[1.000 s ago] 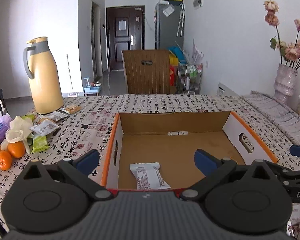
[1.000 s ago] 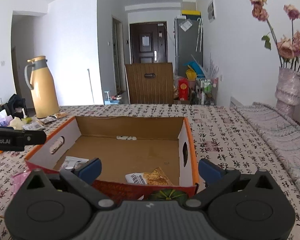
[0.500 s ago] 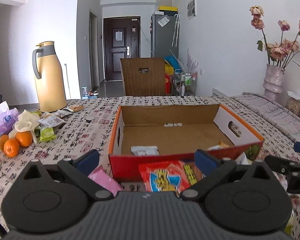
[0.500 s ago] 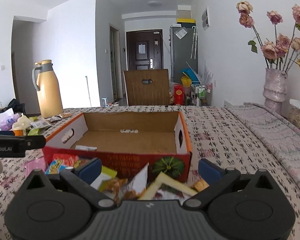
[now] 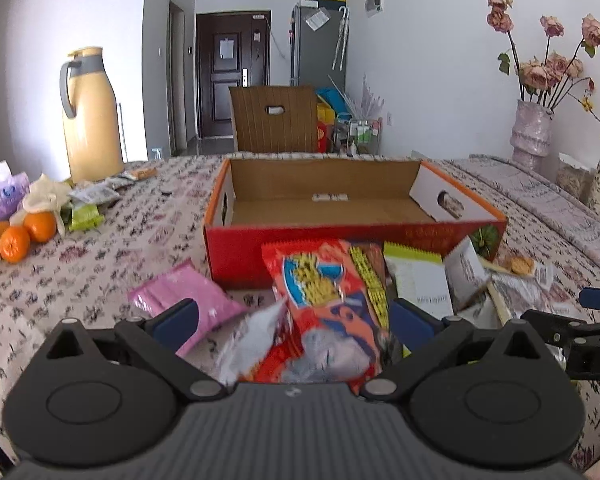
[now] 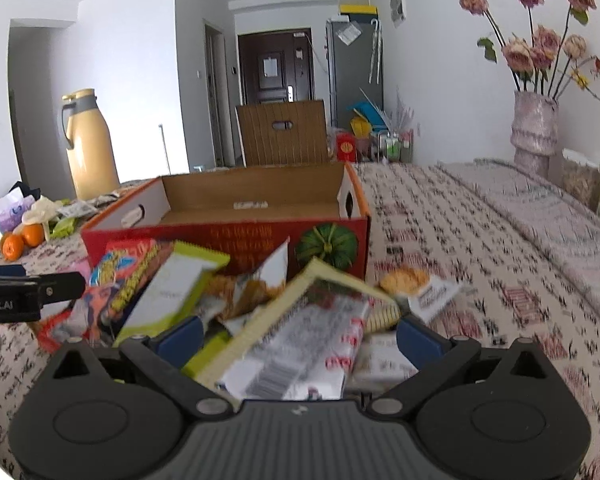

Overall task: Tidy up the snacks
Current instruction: 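Grasp the striped cracker pack with the right gripper while the left reaches the chip bag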

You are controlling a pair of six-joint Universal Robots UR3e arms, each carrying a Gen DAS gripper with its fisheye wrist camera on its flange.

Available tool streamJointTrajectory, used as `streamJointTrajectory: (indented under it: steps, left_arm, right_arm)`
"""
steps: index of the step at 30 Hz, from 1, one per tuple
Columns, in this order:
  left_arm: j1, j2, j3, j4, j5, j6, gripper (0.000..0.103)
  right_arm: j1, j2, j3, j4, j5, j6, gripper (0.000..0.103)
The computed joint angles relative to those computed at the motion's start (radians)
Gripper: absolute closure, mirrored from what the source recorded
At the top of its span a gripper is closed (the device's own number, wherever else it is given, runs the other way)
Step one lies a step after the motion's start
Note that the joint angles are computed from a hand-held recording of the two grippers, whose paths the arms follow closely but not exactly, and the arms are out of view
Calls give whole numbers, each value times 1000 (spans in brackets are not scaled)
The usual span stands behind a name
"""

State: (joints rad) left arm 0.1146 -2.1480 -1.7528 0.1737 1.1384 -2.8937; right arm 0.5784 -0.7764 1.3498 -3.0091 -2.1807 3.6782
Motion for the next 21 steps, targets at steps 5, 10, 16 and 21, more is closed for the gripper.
streamJointTrajectory:
  steps: [5, 10, 16, 21]
  left_arm:
    - [1, 4, -25, -2, 4, 8, 0]
    - [2, 5, -27, -1, 5, 5, 0]
    - [5, 4, -28, -5, 6, 3, 0]
    - [3, 1, -21, -10, 10, 1, 0]
  right_arm:
    - [-1, 2, 1, 15, 5, 18, 0]
    - [-14, 30, -82, 109, 2, 67, 2]
    - [-43, 58, -153, 188, 40, 117, 14]
    - [-49, 76, -169, 212, 66, 119, 24]
